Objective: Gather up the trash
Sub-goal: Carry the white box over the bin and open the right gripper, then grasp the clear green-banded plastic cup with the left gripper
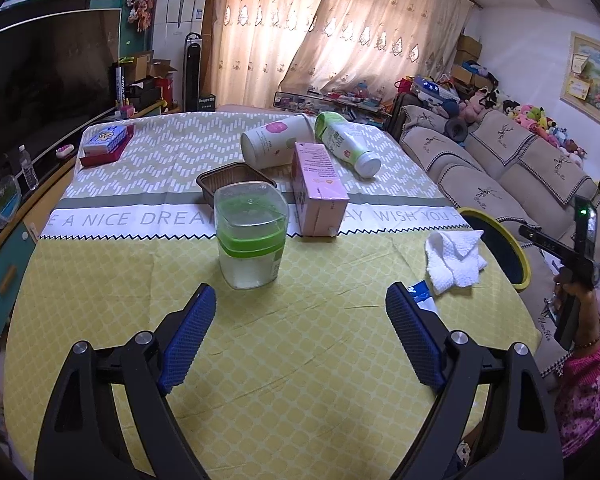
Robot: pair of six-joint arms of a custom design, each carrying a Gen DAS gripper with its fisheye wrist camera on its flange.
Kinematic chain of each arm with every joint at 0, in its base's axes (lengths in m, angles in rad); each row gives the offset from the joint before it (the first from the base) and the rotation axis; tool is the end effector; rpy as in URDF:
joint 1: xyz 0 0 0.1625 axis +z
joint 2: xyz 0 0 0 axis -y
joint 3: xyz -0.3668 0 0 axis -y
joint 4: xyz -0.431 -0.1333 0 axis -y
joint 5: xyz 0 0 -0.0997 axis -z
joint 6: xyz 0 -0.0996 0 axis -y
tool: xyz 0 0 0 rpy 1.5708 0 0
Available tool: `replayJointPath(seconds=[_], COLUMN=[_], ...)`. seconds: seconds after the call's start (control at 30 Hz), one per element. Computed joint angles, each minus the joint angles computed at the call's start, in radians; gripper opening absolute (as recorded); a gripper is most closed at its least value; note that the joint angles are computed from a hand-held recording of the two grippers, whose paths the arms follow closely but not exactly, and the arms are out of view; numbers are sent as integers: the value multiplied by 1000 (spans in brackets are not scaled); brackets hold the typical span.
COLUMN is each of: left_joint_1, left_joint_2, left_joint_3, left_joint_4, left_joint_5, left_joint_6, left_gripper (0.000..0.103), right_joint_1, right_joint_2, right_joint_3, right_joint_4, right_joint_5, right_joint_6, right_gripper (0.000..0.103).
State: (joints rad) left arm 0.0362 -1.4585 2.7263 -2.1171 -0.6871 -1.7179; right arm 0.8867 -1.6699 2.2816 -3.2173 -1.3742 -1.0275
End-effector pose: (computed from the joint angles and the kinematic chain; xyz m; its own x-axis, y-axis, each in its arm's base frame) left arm -0.1951 -0.2175 0.0023 -0.8137 -0.1225 -0.5683 0.3721 0.6413 -0.6710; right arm -0.1669 -0.4464 0.3158 -0.7241 -0.0857 0.6844 -0.5746 0.6237 -0.5299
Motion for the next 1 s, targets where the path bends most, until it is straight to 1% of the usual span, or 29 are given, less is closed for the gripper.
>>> replayJointPath(seconds=[0.1,0.2,0.33,0.4,0.47,0.57,0.7,0.77,0.9,1.0], left_joint_1=[20,52,128,176,206,256,300,319,358,372], left_joint_2=[-3,6,48,82,106,147,180,184,197,211], left_joint_3=[-1,-11,-43,-70,-86,-119,-147,-155,-168,-177], left_joint_4=[-4,-1,-35,-51,-68,-81,-95,-99,-117,-126], left_joint_5=[4,16,46,60,73,90,105,112,115,121], left_joint_6=[2,10,72,105,126,144,154,152,156,164], left_gripper=[87,87,87,87,87,87,86,79,73,68], right_joint_1=[-7,-23,-38,-48,-56,-53,-53,-54,-54,-52], right_joint_2=[-45,-108,-175,-204,-223,-232,-233,-233,-232,-233], right_joint_3=[36,75,115,131,143,148,146,146,142,141], right_joint_4=[20,69,124,149,169,182,199,205,216,221], right_joint_5=[34,89,136,160,174,173,171,171,171,172], right_joint_6=[-15,-29,-40,-45,-52,-53,-52,-52,-52,-49], right_gripper=[78,78,78,78,79,80,80,80,80,80])
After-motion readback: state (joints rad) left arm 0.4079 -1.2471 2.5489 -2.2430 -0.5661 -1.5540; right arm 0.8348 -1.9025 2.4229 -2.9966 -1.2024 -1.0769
